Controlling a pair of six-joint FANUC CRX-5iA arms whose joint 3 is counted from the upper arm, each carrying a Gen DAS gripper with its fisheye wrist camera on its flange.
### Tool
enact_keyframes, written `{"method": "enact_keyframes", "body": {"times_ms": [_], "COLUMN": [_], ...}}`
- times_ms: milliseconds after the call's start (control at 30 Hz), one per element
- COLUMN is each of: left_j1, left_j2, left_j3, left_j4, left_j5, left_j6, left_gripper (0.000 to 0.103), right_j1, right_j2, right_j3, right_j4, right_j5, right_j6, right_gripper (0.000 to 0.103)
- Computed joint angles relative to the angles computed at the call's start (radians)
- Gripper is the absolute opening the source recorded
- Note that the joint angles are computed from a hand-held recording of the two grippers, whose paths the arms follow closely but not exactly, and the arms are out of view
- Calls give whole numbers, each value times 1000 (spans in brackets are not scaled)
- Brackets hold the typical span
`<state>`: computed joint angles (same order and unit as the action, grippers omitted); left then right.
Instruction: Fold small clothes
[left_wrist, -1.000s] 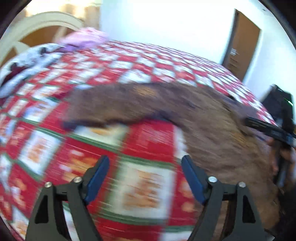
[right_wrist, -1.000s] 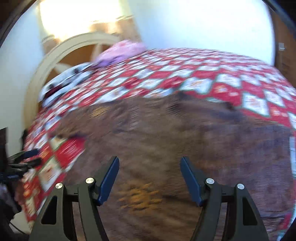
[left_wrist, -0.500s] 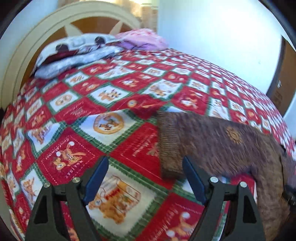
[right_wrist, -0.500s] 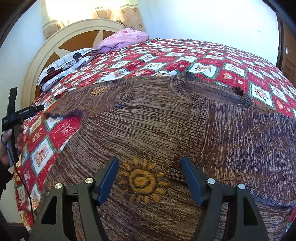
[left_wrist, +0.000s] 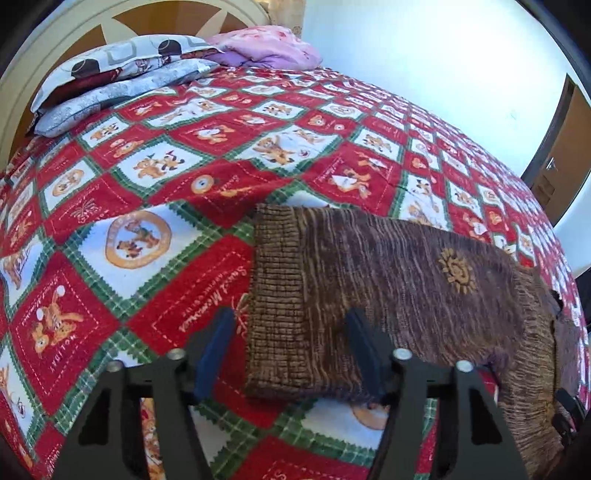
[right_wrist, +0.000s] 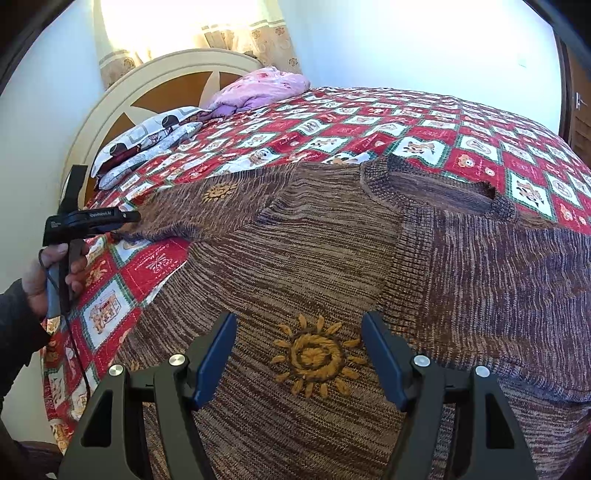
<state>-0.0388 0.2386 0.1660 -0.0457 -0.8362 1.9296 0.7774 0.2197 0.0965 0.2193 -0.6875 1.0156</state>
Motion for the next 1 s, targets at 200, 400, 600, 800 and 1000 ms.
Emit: {"method": "enact_keyframes", "body": {"times_ms": [200,400,600,800,1000], "left_j1": [3,9,12,-17,-67], "left_j2": [1,-20,-33,-49,-39], "left_j3": [-15,-30,-24,1,55], "left_j4": [59,74,125,166,222], "left_j5": [14,57,83,112,130], "left_j6": [-100,-90,-121,-153,-195], "left_gripper": [12,9,8,8,8], "right_j1": [-1,0,-7,-24,-38], "right_j2": [-3,-20,-25,-58,-109], "right_j3": [-4,-21,-31,-70,-129], "right_j4": [-16,-1,38,67,111], "right_j5": [6,25,25,49,81], "right_j6": [2,-10,-67,-140,-217], "right_gripper": [71,71,71,71,71]}}
